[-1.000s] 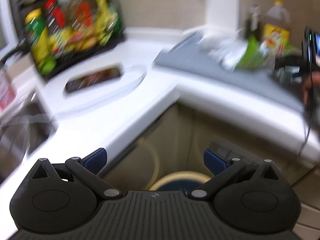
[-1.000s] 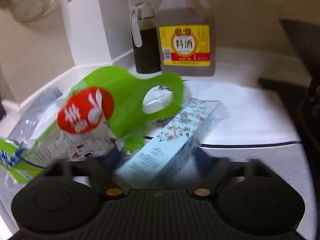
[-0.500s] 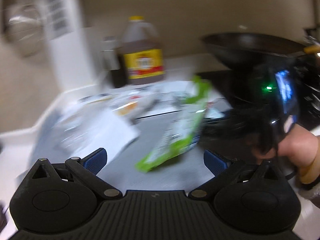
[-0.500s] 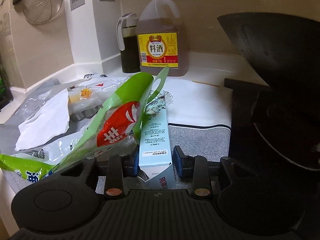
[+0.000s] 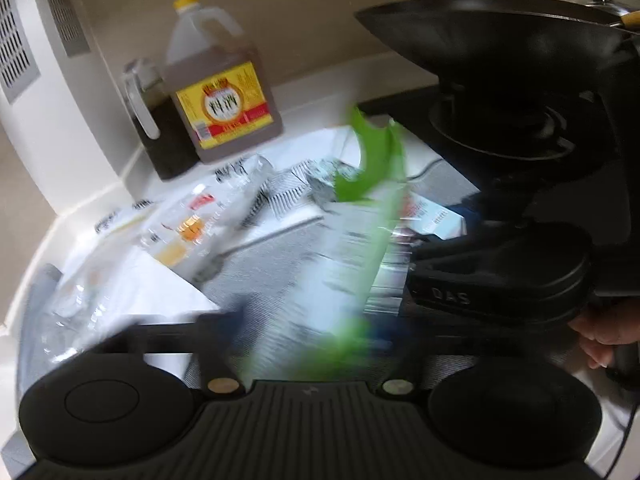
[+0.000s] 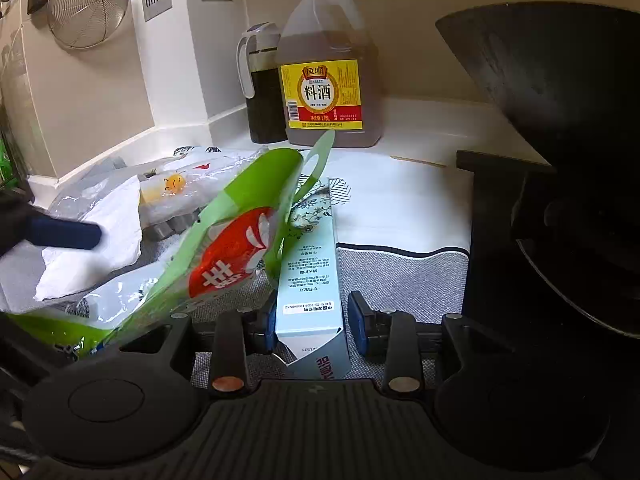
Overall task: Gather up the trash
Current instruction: 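Grasp the green snack bag with the left tool, then carry the green bag and tissue box down toward the trash bin with both tools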
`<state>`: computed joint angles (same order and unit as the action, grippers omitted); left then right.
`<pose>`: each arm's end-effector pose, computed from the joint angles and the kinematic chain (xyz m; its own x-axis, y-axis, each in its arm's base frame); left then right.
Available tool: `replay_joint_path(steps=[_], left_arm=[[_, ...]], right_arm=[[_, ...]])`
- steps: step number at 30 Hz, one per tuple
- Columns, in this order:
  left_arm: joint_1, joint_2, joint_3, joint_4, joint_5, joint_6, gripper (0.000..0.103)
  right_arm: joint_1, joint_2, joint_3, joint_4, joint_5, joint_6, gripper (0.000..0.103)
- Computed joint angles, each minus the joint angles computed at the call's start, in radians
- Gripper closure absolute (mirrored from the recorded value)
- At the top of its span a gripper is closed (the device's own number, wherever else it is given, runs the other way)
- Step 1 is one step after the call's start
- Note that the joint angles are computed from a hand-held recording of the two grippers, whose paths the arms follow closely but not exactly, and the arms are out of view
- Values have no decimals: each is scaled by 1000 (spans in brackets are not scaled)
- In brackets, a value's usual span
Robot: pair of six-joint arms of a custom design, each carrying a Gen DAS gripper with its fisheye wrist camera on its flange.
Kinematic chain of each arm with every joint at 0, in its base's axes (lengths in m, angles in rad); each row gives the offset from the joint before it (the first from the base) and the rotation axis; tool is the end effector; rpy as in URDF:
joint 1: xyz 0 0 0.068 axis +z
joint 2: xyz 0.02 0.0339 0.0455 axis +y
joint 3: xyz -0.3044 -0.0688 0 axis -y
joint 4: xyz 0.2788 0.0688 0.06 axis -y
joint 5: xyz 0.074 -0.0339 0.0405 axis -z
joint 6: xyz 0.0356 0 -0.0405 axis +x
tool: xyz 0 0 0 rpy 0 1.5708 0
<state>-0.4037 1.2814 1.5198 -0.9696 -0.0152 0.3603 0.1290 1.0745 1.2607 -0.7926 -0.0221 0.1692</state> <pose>0.2498 -0.1061 0.4562 -0.4398 0.5712 -0.6930 0.5743 0.7721 0.2719 0.2260 0.0301 0.4293 -0.5818 0.0943 -0.8078 -0.0494 0.9873 0.1508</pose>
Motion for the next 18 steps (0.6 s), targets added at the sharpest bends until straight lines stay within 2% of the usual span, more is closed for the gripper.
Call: replay_joint_path(steps=[3, 7, 12, 18], left_arm=[[14, -28, -16, 12, 27, -49, 79], [32, -90, -11, 4, 39, -101, 80], [39, -174, 20, -45, -1, -163, 80], [41, -307, 56, -141, -43, -241, 80]], right_arm=[[12, -19, -14, 11, 9, -1, 73], [26, -62, -35, 25, 22, 6, 73], [60, -129, -34, 13, 66, 7, 73], [131, -209, -9, -67, 87, -5, 73]])
